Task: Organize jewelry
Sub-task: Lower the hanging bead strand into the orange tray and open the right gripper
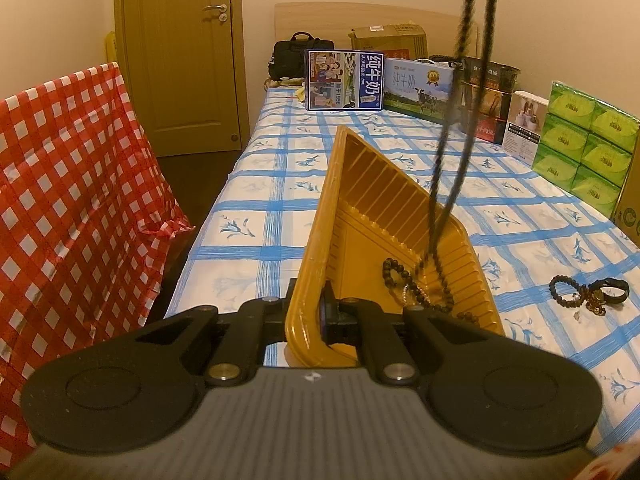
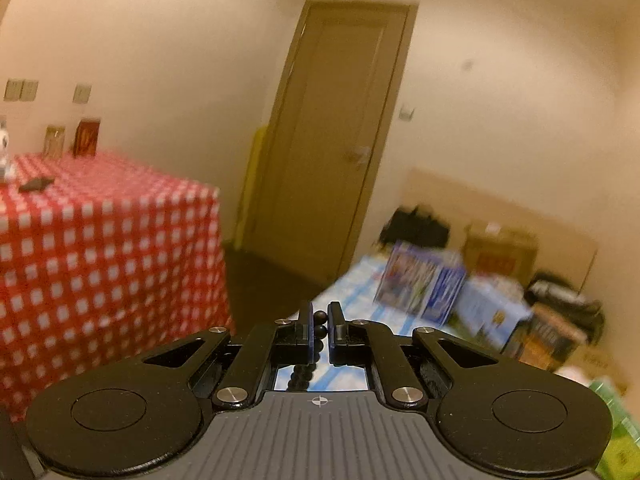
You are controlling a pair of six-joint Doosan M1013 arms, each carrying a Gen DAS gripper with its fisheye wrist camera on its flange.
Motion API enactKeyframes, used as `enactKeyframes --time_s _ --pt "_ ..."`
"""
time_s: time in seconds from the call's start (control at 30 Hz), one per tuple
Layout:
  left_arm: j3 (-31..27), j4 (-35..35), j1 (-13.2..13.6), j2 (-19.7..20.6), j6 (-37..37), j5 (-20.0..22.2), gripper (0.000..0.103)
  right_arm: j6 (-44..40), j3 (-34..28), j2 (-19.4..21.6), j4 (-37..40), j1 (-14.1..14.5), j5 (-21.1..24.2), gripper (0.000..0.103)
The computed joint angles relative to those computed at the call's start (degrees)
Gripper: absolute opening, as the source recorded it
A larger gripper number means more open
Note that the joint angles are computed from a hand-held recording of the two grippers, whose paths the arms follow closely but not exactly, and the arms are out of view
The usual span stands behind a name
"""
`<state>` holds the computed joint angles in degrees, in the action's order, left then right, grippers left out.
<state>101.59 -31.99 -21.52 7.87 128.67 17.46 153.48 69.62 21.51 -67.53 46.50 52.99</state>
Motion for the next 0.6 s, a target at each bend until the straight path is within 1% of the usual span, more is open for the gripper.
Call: enactKeyframes --time_s 0.1,0.27,0.5,0.6 --pt "0.0 0.0 0.0 0.0 0.0 0.0 0.007 -4.3 -0.4 0.8 6.0 -1.0 -1.3 0.006" --pt "0.0 0.0 0.1 0.0 0.1 0.0 0.007 -8.5 0.0 1.5 12.8 -2.2 -1.5 0.006" --pt "-0.1 -0.2 0.3 0.1 0.3 0.2 0.007 -10.2 2.2 1.4 20.5 -3.6 -2.1 0.006" --pt "-0.1 0.3 0.2 0.2 -0.2 0.1 0.007 -11.0 2.4 1.5 22.1 -3.8 -2.0 0.006"
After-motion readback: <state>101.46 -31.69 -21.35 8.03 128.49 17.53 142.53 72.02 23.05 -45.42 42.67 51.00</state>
